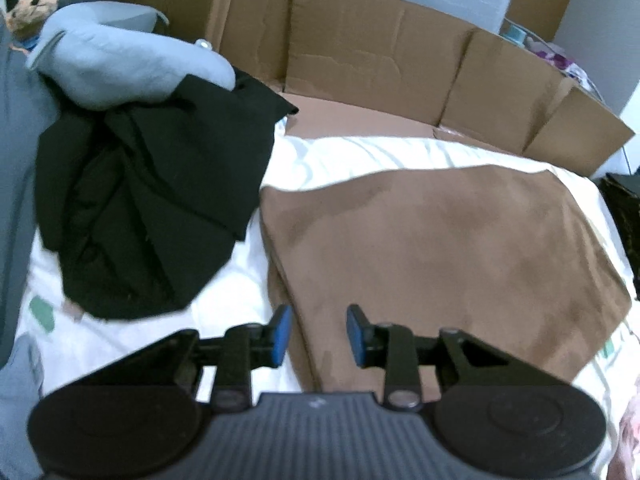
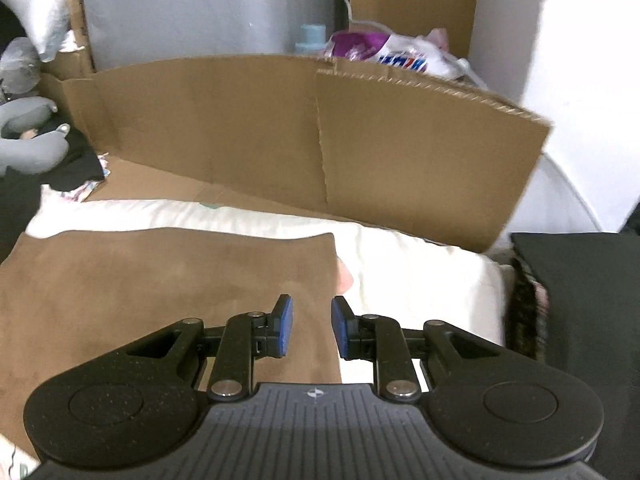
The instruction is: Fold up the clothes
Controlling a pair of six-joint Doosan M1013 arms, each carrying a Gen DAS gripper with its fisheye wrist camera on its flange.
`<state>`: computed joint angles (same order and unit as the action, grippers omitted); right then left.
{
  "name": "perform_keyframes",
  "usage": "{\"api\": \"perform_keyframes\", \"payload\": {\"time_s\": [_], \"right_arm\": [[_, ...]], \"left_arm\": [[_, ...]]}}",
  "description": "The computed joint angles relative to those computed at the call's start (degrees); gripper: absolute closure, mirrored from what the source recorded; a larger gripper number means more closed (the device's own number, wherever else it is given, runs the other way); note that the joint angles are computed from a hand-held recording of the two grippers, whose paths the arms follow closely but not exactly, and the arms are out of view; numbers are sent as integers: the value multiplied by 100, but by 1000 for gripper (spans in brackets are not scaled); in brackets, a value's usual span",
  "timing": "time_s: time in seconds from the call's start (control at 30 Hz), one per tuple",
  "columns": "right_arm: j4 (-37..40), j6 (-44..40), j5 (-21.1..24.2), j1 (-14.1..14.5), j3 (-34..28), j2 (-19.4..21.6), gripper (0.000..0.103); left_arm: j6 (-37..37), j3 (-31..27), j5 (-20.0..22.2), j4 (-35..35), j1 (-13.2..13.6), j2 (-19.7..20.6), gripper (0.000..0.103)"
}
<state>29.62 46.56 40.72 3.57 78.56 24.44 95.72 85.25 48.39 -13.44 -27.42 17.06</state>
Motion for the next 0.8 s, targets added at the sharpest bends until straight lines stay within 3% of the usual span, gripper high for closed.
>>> {"api": "perform_keyframes", "payload": {"time_s": [0.33,0.5,0.8], "right_arm": [[-186,213,-325,-242,1045,-737,71],[-184,763,-184,-332,1195,-702,71],[-597,1400,-107,-295,1319,-641,71]], "left_arm": [[235,477,720,-324,30,-417,64],[658,635,971,-341,-34,-424,64],[790,781,1122,-287,-98,-350,63]]}}
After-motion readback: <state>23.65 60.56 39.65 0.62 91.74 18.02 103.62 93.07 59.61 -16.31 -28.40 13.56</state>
